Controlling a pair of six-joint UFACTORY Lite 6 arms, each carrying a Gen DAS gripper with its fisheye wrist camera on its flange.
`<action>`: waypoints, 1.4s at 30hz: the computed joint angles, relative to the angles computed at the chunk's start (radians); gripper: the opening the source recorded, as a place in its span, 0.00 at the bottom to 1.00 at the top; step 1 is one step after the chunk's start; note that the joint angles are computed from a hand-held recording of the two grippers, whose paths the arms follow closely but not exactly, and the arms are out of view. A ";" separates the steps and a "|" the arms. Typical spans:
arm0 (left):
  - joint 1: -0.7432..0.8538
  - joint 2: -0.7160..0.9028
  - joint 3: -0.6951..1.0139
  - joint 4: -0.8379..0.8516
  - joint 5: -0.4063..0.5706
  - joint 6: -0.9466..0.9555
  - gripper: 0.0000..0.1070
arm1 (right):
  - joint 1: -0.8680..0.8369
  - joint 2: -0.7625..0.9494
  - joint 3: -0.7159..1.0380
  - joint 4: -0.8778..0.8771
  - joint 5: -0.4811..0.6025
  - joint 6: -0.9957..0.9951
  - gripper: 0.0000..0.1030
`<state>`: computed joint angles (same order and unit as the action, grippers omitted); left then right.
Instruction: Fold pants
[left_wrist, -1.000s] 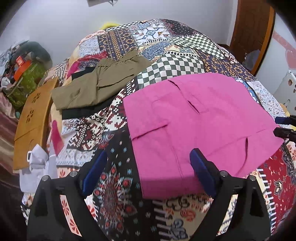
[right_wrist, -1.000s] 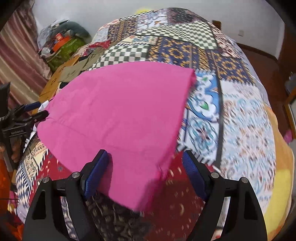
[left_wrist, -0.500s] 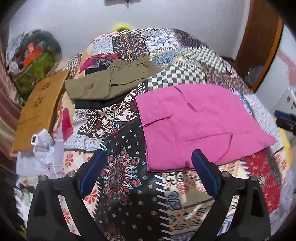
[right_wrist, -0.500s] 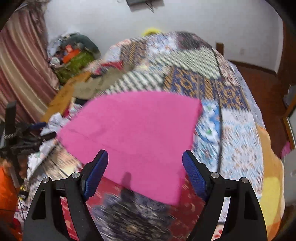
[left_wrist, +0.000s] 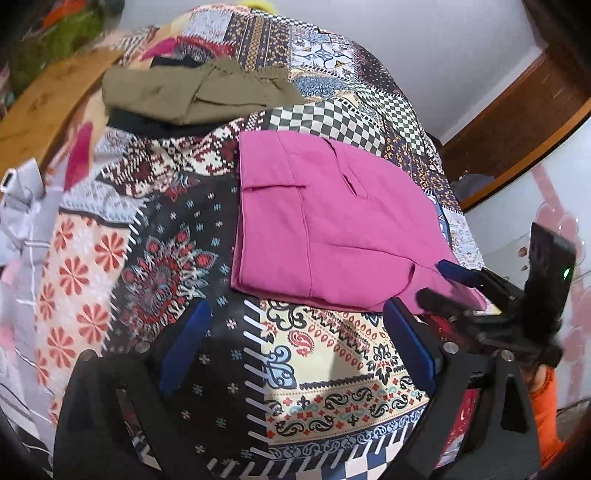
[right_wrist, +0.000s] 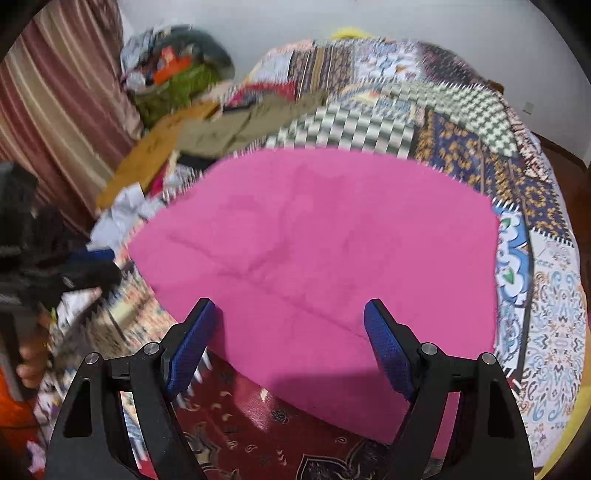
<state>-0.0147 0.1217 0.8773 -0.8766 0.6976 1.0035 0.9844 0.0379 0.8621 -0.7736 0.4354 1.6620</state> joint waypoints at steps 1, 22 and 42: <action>0.009 0.018 0.009 -0.013 0.030 0.009 0.89 | 0.013 0.001 0.001 -0.004 0.022 -0.011 0.78; -0.011 0.313 0.282 -0.127 0.126 -0.116 0.26 | 0.018 -0.017 -0.040 -0.115 -0.026 0.102 0.83; -0.152 -0.364 -0.143 0.539 -0.498 -0.422 0.22 | 0.159 -0.256 -0.253 -0.113 0.153 0.294 0.82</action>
<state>-0.1671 -0.2420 0.7341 -0.3377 0.1995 0.5817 1.1435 -0.2185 0.6094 -0.8867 0.5885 1.9559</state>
